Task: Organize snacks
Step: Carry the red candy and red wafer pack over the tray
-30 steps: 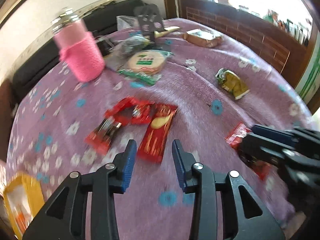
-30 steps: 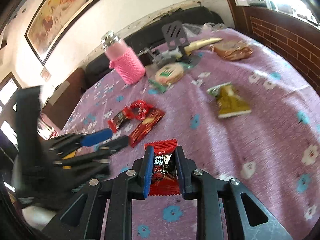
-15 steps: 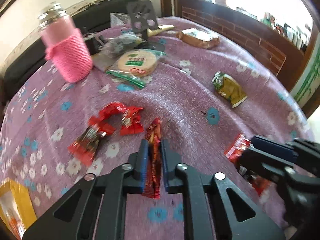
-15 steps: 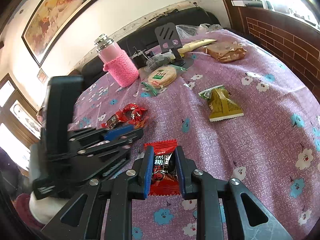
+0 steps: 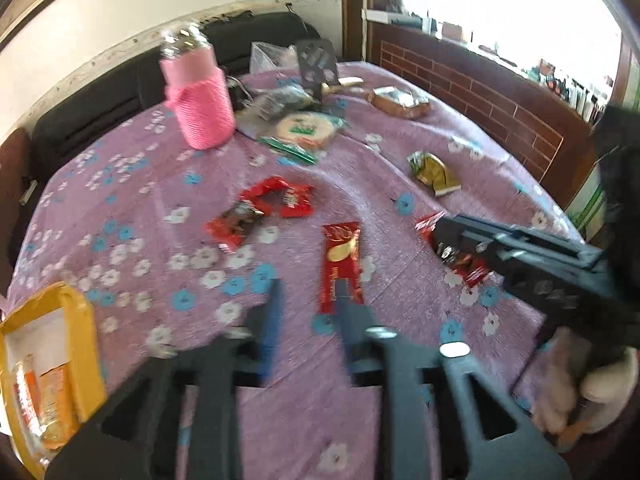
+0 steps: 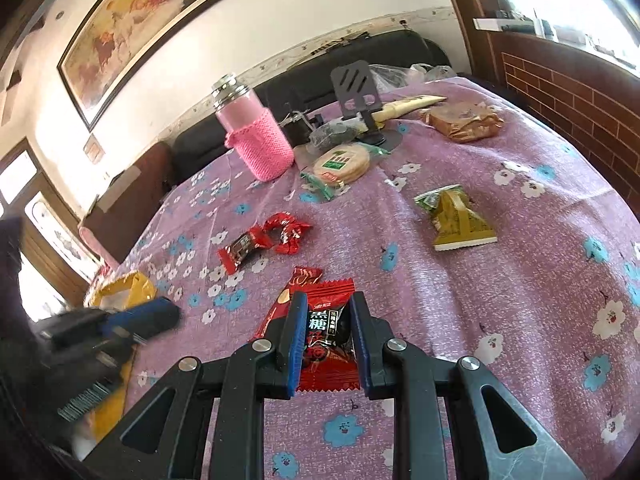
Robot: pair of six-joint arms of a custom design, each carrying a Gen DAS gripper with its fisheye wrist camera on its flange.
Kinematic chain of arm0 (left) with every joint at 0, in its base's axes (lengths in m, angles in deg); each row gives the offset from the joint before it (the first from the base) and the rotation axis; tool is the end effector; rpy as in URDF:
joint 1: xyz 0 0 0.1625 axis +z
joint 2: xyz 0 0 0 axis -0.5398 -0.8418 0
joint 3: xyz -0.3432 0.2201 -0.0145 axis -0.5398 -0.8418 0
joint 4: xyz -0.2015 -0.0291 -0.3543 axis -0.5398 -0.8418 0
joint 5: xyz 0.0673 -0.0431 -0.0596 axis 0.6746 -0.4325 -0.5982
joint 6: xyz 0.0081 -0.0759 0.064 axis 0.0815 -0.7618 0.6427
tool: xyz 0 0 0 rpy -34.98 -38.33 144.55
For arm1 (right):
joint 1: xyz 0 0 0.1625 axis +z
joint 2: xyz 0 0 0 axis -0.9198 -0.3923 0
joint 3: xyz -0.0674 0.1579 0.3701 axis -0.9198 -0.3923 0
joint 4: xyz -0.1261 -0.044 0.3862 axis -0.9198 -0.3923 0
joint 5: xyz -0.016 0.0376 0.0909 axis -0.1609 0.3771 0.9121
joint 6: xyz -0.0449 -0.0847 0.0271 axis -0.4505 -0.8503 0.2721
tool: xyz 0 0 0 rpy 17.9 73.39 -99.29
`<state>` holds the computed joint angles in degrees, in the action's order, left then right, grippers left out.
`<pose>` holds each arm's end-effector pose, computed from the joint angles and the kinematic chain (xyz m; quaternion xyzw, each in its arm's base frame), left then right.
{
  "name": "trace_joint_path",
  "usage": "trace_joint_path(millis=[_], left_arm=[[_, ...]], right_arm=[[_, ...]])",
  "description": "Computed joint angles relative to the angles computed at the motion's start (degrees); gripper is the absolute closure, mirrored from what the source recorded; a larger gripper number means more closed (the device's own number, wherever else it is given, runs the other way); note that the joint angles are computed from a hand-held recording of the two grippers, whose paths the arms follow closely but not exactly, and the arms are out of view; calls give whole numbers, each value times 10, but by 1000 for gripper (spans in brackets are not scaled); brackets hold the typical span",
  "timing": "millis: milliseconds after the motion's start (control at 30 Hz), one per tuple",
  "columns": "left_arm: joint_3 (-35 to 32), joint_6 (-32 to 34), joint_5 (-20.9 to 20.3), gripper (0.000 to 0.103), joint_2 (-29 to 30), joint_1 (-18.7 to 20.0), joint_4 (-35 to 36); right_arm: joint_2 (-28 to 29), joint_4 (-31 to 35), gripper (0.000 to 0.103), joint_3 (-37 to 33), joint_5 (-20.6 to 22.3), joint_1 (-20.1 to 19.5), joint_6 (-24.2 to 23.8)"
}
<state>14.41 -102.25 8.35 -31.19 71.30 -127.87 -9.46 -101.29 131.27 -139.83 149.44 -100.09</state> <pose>-0.4254 -0.6007 -0.0015 0.2841 0.8790 -0.2189 0.3143 0.0437 -0.5828 0.3460 0.1005 -0.9155 0.3524 0.1663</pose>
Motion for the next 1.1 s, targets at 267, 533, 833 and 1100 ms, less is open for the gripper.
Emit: trace_joint_path(millis=[267,533,833,1100], left_arm=[[-138,61,13,65,116,26,53],[-90,19,-23,82,78,25,35],[120,-78,11,82,-89,-23,-61],[310,-221,115,82,-275,-70,-50]], right_arm=[[-10,20,81,-13,25,-15,22],[-10,23,81,-11,27,-12,15],[-4,6,80,4,21,1,-22],[-7,10,81,37,17,42,-49]])
